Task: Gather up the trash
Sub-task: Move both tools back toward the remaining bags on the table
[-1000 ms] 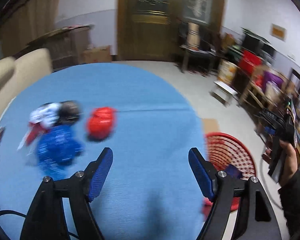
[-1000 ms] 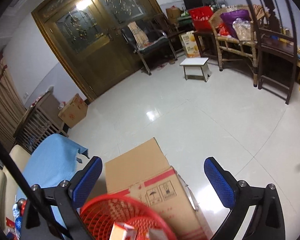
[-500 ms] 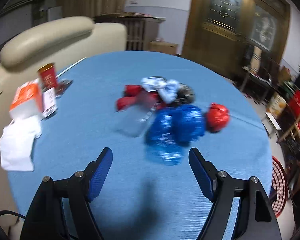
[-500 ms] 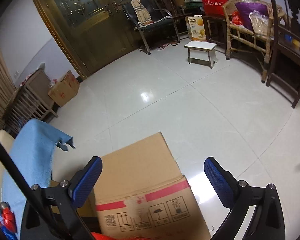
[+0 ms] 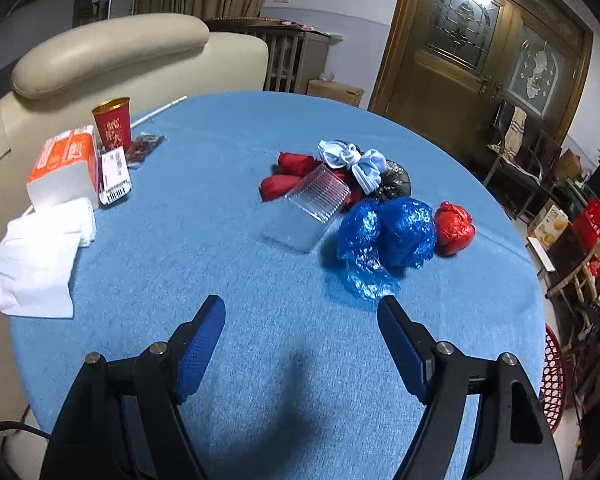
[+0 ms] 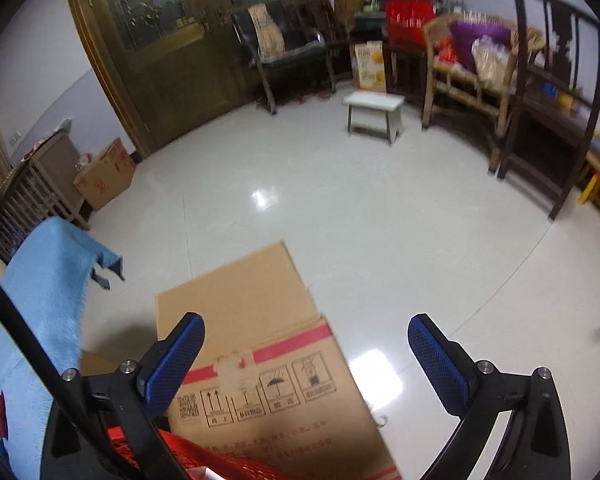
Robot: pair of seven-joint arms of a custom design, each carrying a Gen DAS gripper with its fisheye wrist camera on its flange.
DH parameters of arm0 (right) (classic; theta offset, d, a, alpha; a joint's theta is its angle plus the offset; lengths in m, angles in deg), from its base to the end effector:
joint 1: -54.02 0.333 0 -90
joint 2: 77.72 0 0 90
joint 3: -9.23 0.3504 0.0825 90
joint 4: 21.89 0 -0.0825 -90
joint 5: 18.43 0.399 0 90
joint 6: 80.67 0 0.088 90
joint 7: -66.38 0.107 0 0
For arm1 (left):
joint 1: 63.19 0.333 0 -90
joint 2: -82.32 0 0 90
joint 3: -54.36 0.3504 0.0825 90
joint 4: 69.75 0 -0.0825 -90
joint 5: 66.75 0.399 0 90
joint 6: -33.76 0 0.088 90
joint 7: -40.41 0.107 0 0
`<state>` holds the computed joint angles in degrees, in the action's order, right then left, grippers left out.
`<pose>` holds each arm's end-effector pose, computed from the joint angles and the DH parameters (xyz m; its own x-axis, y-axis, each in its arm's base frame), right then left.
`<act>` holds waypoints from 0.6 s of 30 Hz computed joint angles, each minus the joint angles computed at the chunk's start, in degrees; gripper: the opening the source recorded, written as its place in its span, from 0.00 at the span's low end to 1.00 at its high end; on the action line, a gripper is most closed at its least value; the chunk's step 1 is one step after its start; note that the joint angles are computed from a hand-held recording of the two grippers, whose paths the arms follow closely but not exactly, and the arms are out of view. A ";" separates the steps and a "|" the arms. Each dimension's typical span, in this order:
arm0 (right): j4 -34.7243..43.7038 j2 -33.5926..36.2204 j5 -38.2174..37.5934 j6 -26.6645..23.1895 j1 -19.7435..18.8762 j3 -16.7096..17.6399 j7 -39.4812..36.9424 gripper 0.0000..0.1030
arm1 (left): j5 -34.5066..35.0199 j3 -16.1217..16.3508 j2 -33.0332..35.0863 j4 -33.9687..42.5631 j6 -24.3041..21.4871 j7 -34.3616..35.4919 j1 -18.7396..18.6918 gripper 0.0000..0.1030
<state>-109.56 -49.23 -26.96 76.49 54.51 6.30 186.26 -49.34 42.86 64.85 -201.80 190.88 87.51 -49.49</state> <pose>0.7703 -0.0187 0.4766 -0.3506 -0.9182 -0.1844 -0.6692 0.3833 -0.6366 0.5092 -0.0023 0.5760 0.4419 -0.8790 0.1790 -0.5953 -0.4367 -0.6745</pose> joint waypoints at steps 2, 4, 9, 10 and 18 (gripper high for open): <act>-1.33 -2.23 -2.17 2.16 1.48 -0.76 0.20 1.00 | -0.09 0.10 -0.22 -0.58 0.54 -0.20 0.05 0.77; -1.63 -3.71 -4.27 3.17 3.00 -0.78 -0.37 1.00 | -1.48 0.75 -0.27 -1.09 1.01 0.62 -0.54 0.77; -0.87 -5.74 1.66 2.28 2.63 8.65 -13.48 1.00 | -3.01 0.81 -1.23 -2.53 2.67 1.93 -0.40 0.77; -0.13 -5.47 3.92 1.39 2.75 10.75 -16.99 1.00 | -3.10 0.66 -1.55 -2.83 2.85 2.04 -0.18 0.77; 9.02 1.19 14.82 -6.00 10.07 15.85 -26.07 1.00 | -2.86 -0.76 -3.60 -4.82 1.99 1.94 2.27 0.77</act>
